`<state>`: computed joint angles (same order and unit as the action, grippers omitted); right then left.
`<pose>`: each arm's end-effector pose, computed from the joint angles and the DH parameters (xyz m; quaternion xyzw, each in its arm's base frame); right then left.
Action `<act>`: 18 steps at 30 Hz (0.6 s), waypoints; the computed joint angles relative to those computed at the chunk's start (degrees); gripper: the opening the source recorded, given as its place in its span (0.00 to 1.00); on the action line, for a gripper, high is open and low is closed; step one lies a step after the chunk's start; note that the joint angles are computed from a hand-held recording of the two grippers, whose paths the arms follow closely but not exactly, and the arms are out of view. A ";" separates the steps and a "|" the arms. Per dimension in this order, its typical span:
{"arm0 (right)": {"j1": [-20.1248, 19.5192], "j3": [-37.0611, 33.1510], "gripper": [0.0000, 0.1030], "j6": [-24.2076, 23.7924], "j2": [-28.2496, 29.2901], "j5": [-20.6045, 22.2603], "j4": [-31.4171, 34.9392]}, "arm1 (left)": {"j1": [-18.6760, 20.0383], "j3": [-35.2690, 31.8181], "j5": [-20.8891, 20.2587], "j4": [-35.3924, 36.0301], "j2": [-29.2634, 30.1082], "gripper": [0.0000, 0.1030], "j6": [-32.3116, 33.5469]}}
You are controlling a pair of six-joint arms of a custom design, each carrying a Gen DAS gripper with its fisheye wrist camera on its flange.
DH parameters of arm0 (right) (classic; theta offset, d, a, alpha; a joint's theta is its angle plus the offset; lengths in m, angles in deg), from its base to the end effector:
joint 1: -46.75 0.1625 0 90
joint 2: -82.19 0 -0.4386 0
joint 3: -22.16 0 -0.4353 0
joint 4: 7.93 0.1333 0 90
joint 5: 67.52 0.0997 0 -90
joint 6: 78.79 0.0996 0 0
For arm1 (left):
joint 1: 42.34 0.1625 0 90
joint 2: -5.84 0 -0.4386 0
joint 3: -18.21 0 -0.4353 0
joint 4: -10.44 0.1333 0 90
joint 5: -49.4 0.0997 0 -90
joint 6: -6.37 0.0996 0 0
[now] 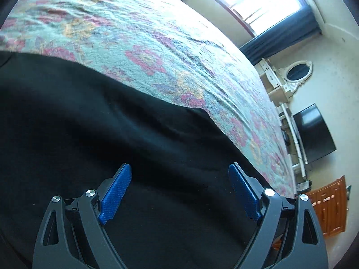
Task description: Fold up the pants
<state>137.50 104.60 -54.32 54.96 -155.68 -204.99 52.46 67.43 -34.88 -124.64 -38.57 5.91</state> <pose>0.1467 -0.7764 0.0226 0.1779 0.8815 -0.4234 0.1095 0.2170 -0.8721 0.4218 -0.0602 0.9359 -0.3418 0.0598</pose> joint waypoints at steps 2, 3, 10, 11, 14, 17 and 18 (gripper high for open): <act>-0.33 0.28 0.71 1.84 0.25 0.96 -1.28 | 0.81 1.73 -2.95 -2.09 -0.94 0.84 1.95; -0.43 0.13 0.55 2.37 0.26 0.89 -0.40 | 0.70 2.36 -2.60 -2.58 -1.13 0.84 3.25; 1.34 -0.84 0.26 2.46 0.83 -6.53 2.21 | -1.08 6.47 4.63 -4.70 -1.70 0.94 16.19; 1.73 -0.90 0.24 1.87 0.82 -7.13 1.94 | -1.34 6.25 5.83 -4.01 -1.47 0.95 17.91; 3.01 -1.19 0.24 1.92 0.40 -8.18 1.59 | -1.44 5.60 6.65 -2.00 -1.31 0.95 19.51; 4.25 -2.48 0.24 0.94 0.28 -8.29 1.65 | -0.43 3.17 3.51 0.92 -0.84 0.95 17.75; 4.64 -2.58 0.24 0.72 0.16 -8.10 1.36 | -0.35 1.60 2.65 2.19 -0.23 0.95 16.99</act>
<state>142.14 102.02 -53.61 55.12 -163.78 -203.63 52.11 69.04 -32.23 -122.45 -38.80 22.90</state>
